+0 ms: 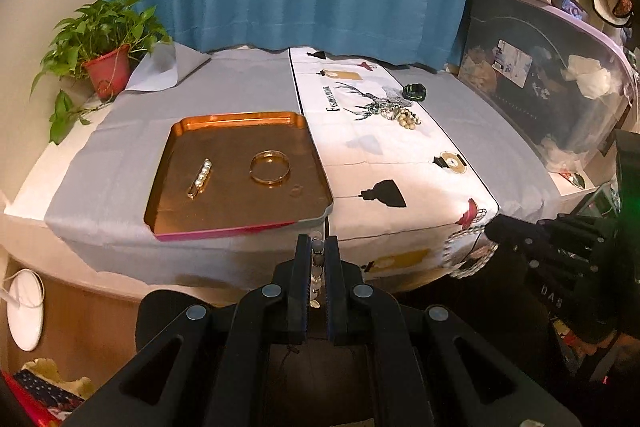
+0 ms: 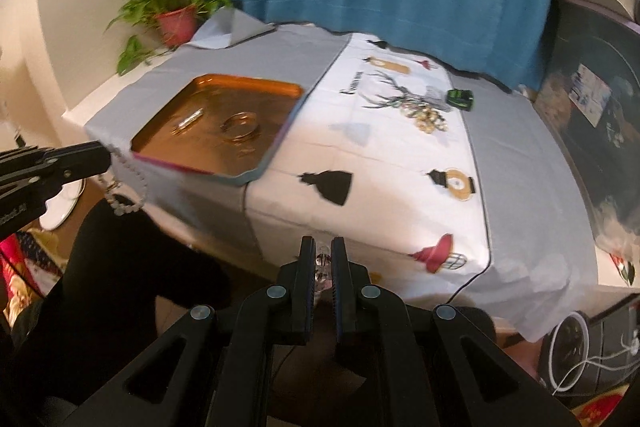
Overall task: Organize jewelry
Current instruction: 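Carry both held pieces from the pile toward the orange tray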
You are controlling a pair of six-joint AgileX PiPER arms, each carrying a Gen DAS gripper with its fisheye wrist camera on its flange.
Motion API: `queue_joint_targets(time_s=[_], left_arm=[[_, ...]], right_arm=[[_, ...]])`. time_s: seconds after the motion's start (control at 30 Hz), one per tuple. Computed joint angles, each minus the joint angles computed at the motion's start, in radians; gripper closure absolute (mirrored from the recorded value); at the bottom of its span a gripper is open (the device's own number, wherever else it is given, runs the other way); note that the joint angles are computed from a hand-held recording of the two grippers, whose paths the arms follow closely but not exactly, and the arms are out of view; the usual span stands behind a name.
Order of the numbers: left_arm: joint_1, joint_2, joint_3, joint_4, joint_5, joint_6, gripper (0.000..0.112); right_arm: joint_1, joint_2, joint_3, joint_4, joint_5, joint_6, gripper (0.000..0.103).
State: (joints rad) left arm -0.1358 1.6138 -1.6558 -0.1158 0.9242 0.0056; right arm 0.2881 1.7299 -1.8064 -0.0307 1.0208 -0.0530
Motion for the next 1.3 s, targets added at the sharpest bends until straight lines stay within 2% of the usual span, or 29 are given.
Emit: queue_joint_targets(time_s=[0.3, 0.43, 0.73, 1.1, 1.3], left_arm=[[0.021, -0.040, 0.049, -0.033, -0.021, 0.029, 0.109], [0.038, -0.056, 0.075, -0.055, -0.043, 0.052, 0.109], [0.046, -0.057, 0.059, -0.053, -0.039, 0.069, 0.109], [0.052, 0.010, -0.034, -0.050, 0.015, 0.065, 0.109], [0.084, 0.059, -0.089, -0.069, 0.027, 0.076, 0.109]], right_arm=[[0.056, -0.034, 0.044, -0.027, -0.004, 0.024, 0.095], [0.070, -0.029, 0.031, -0.045, 0.007, 0.033, 0.095], [0.080, 0.014, -0.040, -0.041, 0.023, 0.017, 0.095], [0.072, 0.049, -0.069, -0.025, 0.034, 0.015, 0.095], [0.073, 0.111, -0.156, -0.033, 0.074, 0.014, 0.095]])
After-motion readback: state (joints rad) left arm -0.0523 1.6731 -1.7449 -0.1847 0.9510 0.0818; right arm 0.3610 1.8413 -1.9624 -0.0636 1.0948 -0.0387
